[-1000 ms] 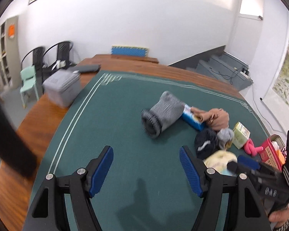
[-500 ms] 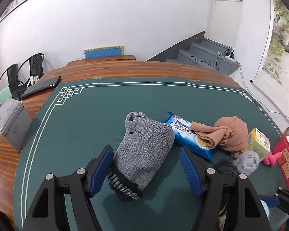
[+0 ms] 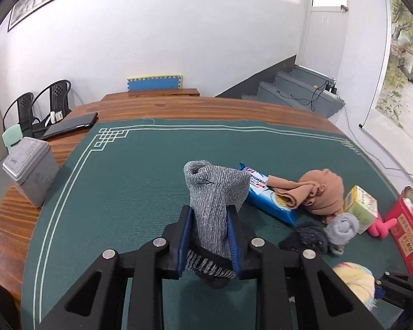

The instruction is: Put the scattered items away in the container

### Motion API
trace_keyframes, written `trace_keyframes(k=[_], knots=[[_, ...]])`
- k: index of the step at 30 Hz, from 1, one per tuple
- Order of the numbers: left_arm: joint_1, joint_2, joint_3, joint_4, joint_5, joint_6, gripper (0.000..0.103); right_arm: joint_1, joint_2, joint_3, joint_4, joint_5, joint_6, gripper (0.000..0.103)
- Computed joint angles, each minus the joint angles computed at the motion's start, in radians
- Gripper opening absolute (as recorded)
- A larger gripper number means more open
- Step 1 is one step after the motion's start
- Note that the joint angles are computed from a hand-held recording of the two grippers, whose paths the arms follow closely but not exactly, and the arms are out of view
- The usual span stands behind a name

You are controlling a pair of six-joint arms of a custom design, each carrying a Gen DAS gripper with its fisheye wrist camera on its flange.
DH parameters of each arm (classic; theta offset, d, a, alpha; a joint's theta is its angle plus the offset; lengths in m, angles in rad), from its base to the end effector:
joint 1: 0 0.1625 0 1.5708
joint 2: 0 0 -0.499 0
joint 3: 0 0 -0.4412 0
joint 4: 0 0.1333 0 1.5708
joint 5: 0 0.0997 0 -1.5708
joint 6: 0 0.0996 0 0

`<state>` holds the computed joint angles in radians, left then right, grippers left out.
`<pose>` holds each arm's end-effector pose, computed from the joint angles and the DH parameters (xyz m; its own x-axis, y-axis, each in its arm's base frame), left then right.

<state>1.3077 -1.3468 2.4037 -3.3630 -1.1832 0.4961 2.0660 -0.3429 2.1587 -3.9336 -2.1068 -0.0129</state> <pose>0.0445 -0.4920 0.2633 -0.7524 0.3373 -0.5658 0.6265 0.6317 -0.4565 0.3066 -0.3943 -0.1190 -0.8774 -0.1845 0.4429 -0.4172 0.7492 -0.5145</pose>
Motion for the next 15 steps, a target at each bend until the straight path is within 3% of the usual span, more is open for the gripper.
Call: trace_keyframes(k=[6,10,15], knots=[[-0.025,-0.148,0.081,0.014,-0.009,-0.063,0.020,0.033,0.005,0.006,-0.056,-0.021,-0.040,0.052],[-0.052,-0.259,0.151,0.039,0.040,-0.073,0.020,0.042,0.008,0.012,-0.072,-0.021,-0.037,0.052],[-0.038,-0.290,0.172,0.048,0.089,-0.103,0.022,0.043,0.015,0.003,-0.050,-0.035,-0.016,0.052]])
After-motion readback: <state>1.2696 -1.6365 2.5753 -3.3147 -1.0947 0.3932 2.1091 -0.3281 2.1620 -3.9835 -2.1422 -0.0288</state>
